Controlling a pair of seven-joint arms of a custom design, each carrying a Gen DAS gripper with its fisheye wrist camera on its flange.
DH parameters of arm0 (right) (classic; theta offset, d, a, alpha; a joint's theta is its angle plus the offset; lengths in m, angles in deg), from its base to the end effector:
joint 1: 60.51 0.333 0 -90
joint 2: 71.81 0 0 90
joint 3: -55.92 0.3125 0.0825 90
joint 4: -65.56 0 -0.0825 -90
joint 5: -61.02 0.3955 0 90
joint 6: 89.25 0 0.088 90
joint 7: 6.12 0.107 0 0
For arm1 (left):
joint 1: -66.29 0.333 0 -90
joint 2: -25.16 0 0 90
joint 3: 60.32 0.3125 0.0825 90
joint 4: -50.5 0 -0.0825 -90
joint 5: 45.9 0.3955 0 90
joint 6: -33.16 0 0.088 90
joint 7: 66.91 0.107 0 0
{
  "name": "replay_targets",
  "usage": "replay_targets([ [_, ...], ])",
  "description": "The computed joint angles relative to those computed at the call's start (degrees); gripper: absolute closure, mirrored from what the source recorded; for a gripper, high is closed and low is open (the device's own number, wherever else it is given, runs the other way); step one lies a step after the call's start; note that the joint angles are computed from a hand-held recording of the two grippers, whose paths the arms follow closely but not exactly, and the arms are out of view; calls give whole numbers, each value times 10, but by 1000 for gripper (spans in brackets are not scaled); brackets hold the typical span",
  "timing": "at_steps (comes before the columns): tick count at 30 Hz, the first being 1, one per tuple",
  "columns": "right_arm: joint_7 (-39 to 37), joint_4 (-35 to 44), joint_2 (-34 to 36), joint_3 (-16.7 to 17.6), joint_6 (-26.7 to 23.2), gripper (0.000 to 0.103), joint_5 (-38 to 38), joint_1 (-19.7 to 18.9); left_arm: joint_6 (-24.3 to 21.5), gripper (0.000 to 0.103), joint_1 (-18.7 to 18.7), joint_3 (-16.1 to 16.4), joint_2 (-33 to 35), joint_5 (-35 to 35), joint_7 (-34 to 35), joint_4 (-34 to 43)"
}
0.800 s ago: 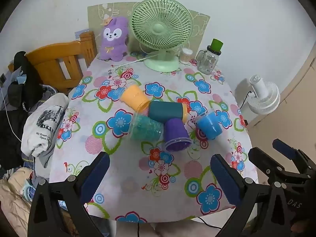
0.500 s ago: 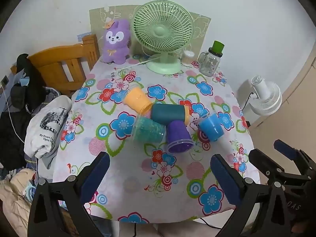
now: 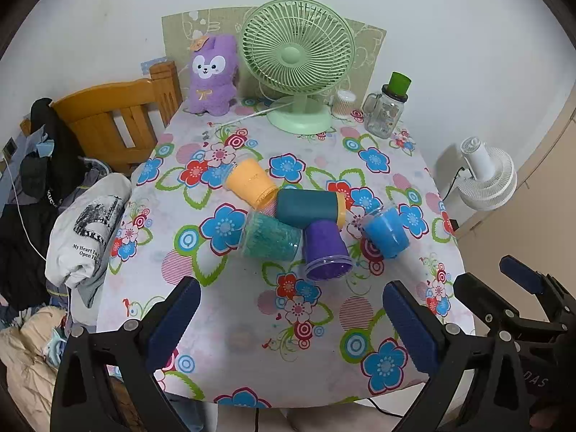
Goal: Flip cup upside down
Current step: 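Move the right gripper toward the orange cup lying on its side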
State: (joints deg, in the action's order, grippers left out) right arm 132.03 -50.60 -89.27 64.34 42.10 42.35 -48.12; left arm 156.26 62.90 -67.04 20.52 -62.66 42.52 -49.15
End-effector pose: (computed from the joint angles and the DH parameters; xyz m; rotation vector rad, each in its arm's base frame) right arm 0.4864 0.1877 0.6345 -1.5126 2.1070 -0.5909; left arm 0.5748 -0.1175 0.6471 -1.5515 2.3881 -0.7608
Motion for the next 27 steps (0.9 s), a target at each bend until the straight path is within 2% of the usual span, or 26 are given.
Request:
replay_targets([
  [4, -3, 2, 3, -2, -1, 4, 0, -1, 23, 1, -3, -4, -6, 20, 1, -12],
  [20, -25, 45, 46, -10, -12, 4, 13, 4, -7, 2, -1, -6, 33, 32, -9, 36],
  [27, -27, 100, 86, -18, -40, 4, 14, 9, -38, 2, 7, -10, 92, 30, 9, 116],
])
